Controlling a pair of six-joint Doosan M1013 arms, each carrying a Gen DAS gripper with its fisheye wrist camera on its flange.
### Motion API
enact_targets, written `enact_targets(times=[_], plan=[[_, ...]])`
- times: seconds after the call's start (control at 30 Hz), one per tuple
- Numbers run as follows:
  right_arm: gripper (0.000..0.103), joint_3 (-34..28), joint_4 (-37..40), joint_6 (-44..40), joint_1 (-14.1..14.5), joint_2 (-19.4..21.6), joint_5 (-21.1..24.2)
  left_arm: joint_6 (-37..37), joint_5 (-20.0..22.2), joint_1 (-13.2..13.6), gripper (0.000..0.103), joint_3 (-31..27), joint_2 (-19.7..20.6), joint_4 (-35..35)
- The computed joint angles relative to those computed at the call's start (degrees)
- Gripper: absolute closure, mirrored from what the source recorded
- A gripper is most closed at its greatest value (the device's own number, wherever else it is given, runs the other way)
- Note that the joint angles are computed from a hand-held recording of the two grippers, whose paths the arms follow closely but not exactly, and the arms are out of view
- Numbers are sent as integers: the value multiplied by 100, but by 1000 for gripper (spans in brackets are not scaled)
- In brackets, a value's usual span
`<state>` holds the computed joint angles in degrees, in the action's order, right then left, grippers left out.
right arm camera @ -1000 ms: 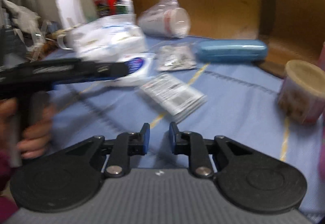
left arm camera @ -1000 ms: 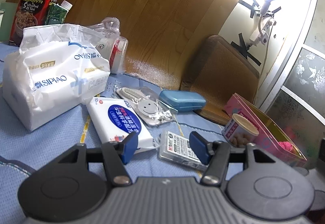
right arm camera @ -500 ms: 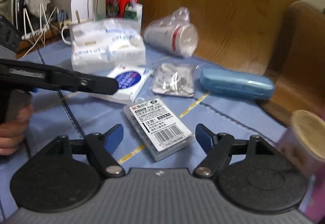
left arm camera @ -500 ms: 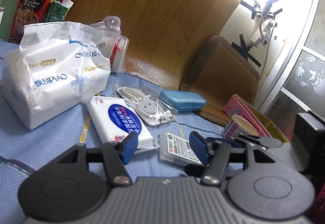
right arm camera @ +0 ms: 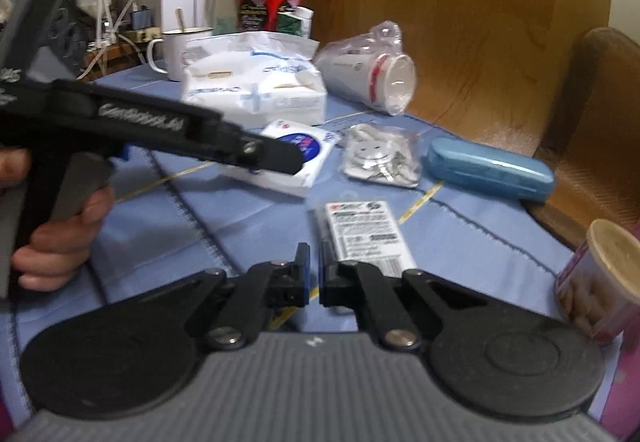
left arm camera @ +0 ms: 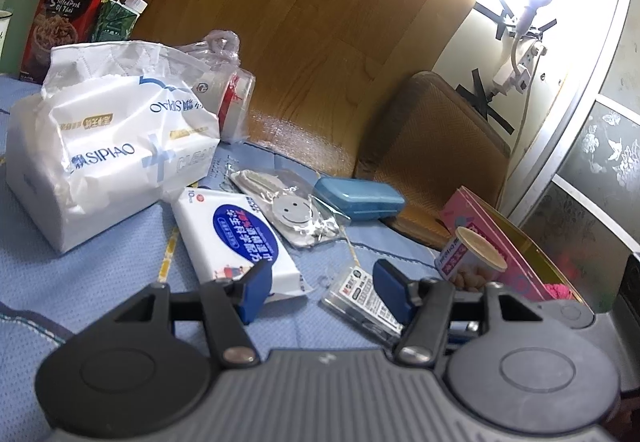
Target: Organize soft objects
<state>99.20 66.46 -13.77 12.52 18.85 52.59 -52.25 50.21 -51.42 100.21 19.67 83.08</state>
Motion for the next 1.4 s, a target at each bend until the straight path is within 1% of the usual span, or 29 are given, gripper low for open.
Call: enact_targets(times=[0.03,0.07,0.1,0.17,0.23,0.27,0.3,0.33,0.37,0.4,0.47,0.53,0.57,0.6,0.67,0.73,0.77,0.8,0.83,0.87,0.93,1.0,1.1,1.13,1.2,1.3,1.33,1.37,1.4], plan=[[90,-5,50,-97,-10,1,-30,-19,-6,1,46,4,-4,11],[77,-39,75,-110,-16,14,-68,-32,-15,2,46,9,-6,22],[63,-70,113,-93,-22,29,-84,-33,-24,5,46,12,-7,28],[50,-179,173,-89,-44,101,-19,-30,-34,5,46,12,-6,39],[36,-316,16,101,-22,188,-33,-35,-66,8,46,16,-7,70],[23,-433,-218,341,-8,263,47,-39,-91,10,46,19,-9,89],[22,-513,-415,537,7,322,100,-41,-117,12,46,22,-10,108],[24,-548,-635,771,29,363,48,-41,-150,15,46,24,-12,127],[30,-542,-555,919,-10,388,125,-42,-198,20,46,30,-16,161],[43,-501,-456,983,-48,372,157,-36,-265,27,46,38,-21,207],[43,-379,-417,1232,-75,272,51,-16,-531,60,46,58,-39,326],[43,-270,-157,1700,-195,248,241,-32,-956,109,43,83,-67,467],[43,-202,-31,1882,-250,226,318,-164,-1264,145,40,101,-85,570],[43,-124,84,1992,-298,192,353,-283,-1498,168,40,93,-87,613],[43,94,358,2038,-399,98,445,-564,-1792,179,40,49,-66,709],[44,283,629,1843,-472,7,469,-1210,-2119,216,44,22,-18,1055],[44,362,697,1757,-489,-41,448,-1334,-2221,231,57,-23,19,1032],[44,426,777,1653,-506,-71,436,-1179,-2240,230,71,-103,62,798],[44,496,897,1521,-533,-109,398,-904,-2237,227,77,-195,102,557],[44,558,1029,1368,-560,-154,328,-781,-2218,221,78,-268,131,522],[44,640,1363,970,-657,-225,261,-488,-2235,216,78,-466,170,515],[44,732,1844,477,-782,-300,221,229,-2267,226,78,-789,258,288],[44,920,2742,-492,-935,-437,-72,1483,-2461,287,77,-1438,507,-263],[44,984,3105,-876,-989,-485,-224,1991,-2543,319,77,-1695,624,-540],[44,1044,3628,-1345,-1078,-524,-443,3110,-2656,380,76,-2209,882,-1195],[44,936,3963,-1366,-1281,-451,-679,4865,-2716,494,75,-3028,1341,-2582],[44,880,3992,-1304,-1330,-410,-764,5419,-2635,530,75,-3321,1508,-3072],[44,798,3995,-1196,-1367,-352,-884,5818,-2476,547,74,-3585,1660,-3374],[44,700,4002,-1089,-1377,-281,-1037,6073,-2200,547,69,-3886,1835,-3481]])
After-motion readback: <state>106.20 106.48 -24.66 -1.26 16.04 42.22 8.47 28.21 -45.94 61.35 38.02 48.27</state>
